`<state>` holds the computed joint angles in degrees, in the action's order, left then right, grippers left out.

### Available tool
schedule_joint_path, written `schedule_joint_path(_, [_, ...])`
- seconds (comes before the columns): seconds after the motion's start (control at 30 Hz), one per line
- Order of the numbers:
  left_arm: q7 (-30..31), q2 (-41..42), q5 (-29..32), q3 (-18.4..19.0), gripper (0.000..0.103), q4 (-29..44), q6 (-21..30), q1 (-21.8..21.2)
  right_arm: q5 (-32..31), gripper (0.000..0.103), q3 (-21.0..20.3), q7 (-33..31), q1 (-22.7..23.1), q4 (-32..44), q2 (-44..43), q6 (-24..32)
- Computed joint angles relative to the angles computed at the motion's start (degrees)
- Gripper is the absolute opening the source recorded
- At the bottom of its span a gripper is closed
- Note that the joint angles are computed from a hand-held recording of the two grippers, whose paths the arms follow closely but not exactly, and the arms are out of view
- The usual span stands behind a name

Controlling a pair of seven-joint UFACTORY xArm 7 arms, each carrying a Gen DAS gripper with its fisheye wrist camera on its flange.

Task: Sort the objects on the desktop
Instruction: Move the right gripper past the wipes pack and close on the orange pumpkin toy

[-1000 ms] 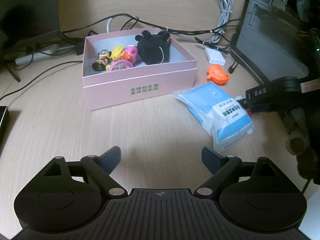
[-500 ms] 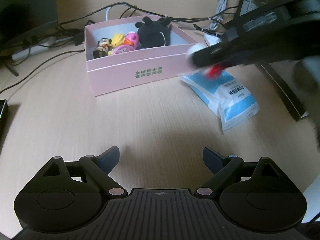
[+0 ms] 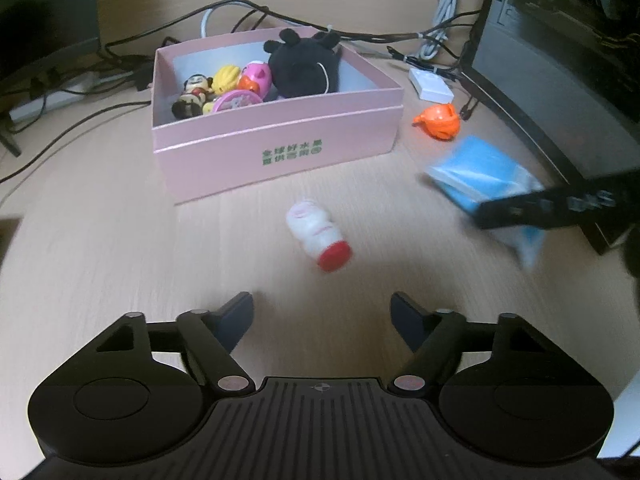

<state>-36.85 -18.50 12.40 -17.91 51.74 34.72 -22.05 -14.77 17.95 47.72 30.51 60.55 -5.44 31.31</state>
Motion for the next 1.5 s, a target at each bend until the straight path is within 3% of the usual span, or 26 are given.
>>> schedule_joint_path(0.1, [0.58,2.32,-0.08,0.54,0.062,1.5,-1.01,0.21,-2.29,0.037,0.01,1.6,-1.01,-1.61,-2.51,-0.99])
schedule_joint_path(0.23, [2.31,5.5,-1.05,1.38,0.061,4.13,-2.41,-0.46,-17.35,0.045,2.24,9.58,-4.09,2.77,0.41,1.59])
schedule_joint_path(0.3, [2.58,6.96,-0.93,1.4,0.061,5.39,-2.87,-0.75,-20.95,0.05,1.24,12.26,-3.79,6.6,4.2,2.58])
schedule_joint_path(0.4, [2.18,8.0,0.41,1.28,0.061,6.37,-2.36,-1.04,-20.54,0.054,-1.88,12.72,-2.78,12.33,9.93,3.73])
schedule_joint_path(0.47, [2.19,7.55,0.44,1.49,0.063,6.05,-1.94,-1.35,-19.0,0.063,-3.63,11.37,-2.01,16.26,13.83,4.28])
schedule_joint_path(0.63, [0.58,5.97,0.81,1.59,0.063,5.14,-0.12,-0.93,-14.59,0.063,-7.43,8.19,-0.36,22.06,20.72,4.45])
schedule_joint_path(0.7, [0.39,5.49,0.84,1.54,0.063,4.94,0.41,-0.91,-12.68,0.054,-8.41,6.29,0.18,22.01,21.27,3.97])
schedule_joint_path(0.73, [0.63,5.31,0.88,1.52,0.063,4.87,0.59,-0.94,-11.15,0.042,-8.54,5.01,0.17,21.65,21.26,3.44])
schedule_joint_path(0.8, [1.13,5.2,1.52,1.3,0.063,4.95,1.07,-0.91,-10.03,0.031,-9.2,4.45,0.79,20.63,20.71,2.79])
schedule_joint_path(0.87, [1.6,5.44,2.68,1.0,0.064,5.34,1.79,-0.77,-10.48,0.013,-9.73,4.73,1.66,19.88,19.85,3.43])
schedule_joint_path(1.07, [0.98,6.2,8.09,0.5,0.064,6.29,4.25,0.47,-12.5,0.01,-9.17,9.38,1.7,13.36,12.52,0.15])
schedule_joint_path(1.27, [-6.31,6.64,17.42,-0.45,0.064,7.24,7.39,2.62,-16.01,0.011,-5.59,11.56,-0.32,7.96,5.1,-1.07])
schedule_joint_path(1.3, [-7.82,6.6,18.42,-0.5,0.065,7.41,8.1,2.8,-17.26,0.012,-5.01,12.28,-0.65,7.67,4.6,-0.6])
schedule_joint_path(1.43, [-11.3,6.25,21.95,-0.68,0.068,7.55,10.28,2.97,-18.03,0.05,-3.8,12.16,-1.77,7.97,4.98,0.64])
schedule_joint_path(1.5, [-12.24,5.82,22.2,-0.62,0.068,7.5,11.95,2.7,-17.16,0.054,-3.79,10.83,-1.8,9.89,7.52,1.68])
